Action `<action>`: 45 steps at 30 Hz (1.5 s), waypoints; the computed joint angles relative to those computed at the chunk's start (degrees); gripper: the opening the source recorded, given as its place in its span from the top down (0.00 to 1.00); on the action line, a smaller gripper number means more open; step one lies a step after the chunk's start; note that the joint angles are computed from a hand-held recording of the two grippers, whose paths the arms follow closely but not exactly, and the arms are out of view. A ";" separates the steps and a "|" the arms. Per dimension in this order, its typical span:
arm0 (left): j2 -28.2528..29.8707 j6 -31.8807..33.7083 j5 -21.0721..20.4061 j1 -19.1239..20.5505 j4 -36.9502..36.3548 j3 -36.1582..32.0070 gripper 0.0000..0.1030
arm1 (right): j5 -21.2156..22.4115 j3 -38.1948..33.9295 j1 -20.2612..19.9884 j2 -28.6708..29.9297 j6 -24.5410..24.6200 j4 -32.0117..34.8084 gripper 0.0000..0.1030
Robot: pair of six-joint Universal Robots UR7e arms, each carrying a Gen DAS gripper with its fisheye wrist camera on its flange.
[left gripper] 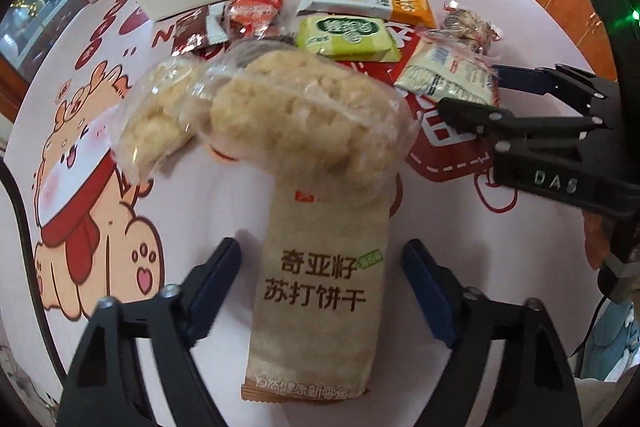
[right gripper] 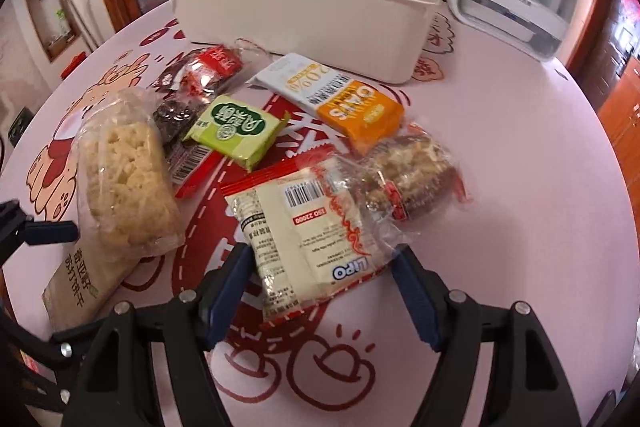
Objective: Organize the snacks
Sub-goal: 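Grasp the tan soda-cracker bag with the left tool while the right tool grasps the white wafer packet, then lower the cracker bag and wafer packet into the white tray and open both tools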
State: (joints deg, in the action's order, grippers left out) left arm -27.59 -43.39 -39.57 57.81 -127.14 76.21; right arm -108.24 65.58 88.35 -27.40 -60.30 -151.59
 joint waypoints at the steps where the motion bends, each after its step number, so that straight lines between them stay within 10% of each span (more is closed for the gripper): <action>1: 0.12 0.83 0.07 -0.02 -0.12 -0.47 0.43 | 0.14 0.08 0.00 0.01 -0.21 -0.23 0.31; 6: 0.93 0.49 -0.14 0.20 3.16 -3.19 0.49 | 1.29 1.20 0.13 -0.65 -1.58 0.06 0.51; 21: -1.32 -2.21 -0.97 -2.47 12.59 -4.96 0.49 | 13.34 6.21 0.07 -9.08 5.46 9.89 0.53; 35: -5.85 -1.19 11.76 -6.57 9.72 -9.37 0.49 | 28.25 5.17 2.38 -14.19 10.18 9.59 0.52; 45: -3.63 3.13 19.30 -7.85 14.06 -21.30 0.49 | 29.10 1.62 4.80 -13.39 13.67 6.79 0.52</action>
State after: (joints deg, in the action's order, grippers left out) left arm -31.22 -40.26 -20.27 49.96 -113.08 54.92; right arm -79.13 67.20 93.15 -40.79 -46.63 -144.80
